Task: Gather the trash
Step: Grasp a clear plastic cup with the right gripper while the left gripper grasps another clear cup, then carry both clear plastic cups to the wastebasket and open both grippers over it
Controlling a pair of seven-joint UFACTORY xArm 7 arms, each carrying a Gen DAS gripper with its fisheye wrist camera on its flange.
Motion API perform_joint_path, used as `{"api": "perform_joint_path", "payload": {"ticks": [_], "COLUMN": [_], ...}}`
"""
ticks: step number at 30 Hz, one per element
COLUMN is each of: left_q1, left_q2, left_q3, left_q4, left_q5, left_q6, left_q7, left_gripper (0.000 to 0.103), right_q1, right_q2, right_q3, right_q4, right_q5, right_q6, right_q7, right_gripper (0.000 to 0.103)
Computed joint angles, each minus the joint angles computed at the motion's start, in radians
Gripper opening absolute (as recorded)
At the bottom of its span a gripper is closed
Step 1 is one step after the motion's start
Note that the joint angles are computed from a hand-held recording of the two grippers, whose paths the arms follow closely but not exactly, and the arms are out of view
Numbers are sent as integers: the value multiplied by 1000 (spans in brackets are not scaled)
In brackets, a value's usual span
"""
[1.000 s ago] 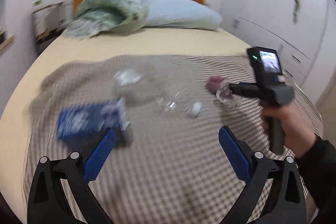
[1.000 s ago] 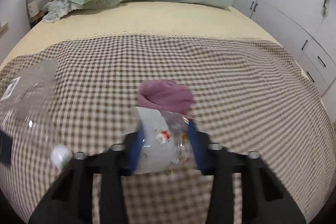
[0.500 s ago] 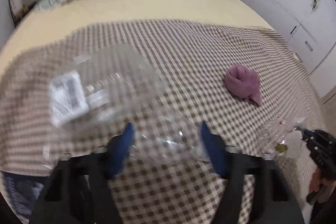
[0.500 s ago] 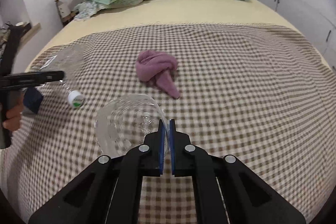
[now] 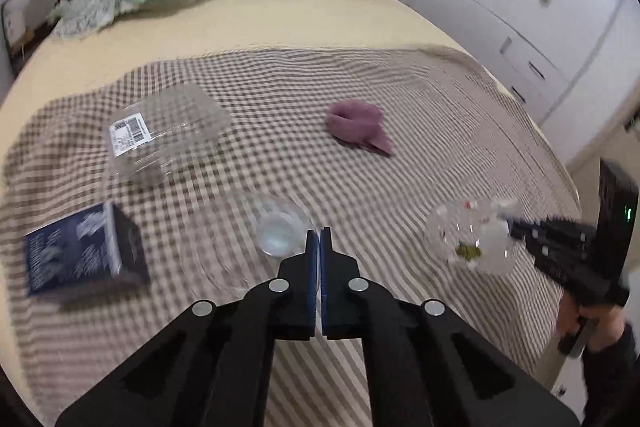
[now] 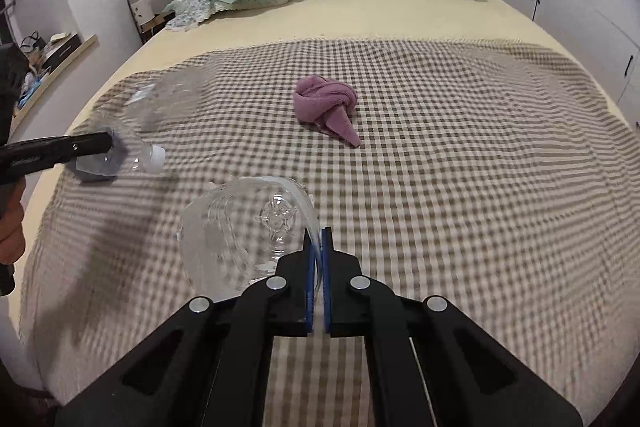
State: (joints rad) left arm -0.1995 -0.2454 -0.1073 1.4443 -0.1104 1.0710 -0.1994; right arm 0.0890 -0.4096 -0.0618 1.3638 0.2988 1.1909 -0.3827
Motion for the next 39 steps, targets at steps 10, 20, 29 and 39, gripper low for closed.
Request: {"api": "perform_joint_path", "payload": {"ticks": [10, 20, 29, 39], "left_q1": [-82, -167, -299, -431], "left_q2": [-102, -97, -234, -13], "left_q3": [-191, -514, -559, -627], "left_q4": [364, 539, 151, -11], "left_q5": [160, 224, 0, 1], "left_q6": [459, 532, 172, -21], "left_q7": [-133, -370, -575, -697], "left_gripper": [0, 0, 0, 0], "right_q1": [-53, -90, -316, -684], "right_q2": [-171, -383, -791, -928], "right_q3": [-145, -372, -570, -774], "right_q4": [214, 321, -249, -847], "right_q5": [-30, -191, -603, -960], "right_q6": [340, 633, 647, 446], "right_q7": [19, -104, -266, -388], "right_gripper": [3, 3, 3, 4]}}
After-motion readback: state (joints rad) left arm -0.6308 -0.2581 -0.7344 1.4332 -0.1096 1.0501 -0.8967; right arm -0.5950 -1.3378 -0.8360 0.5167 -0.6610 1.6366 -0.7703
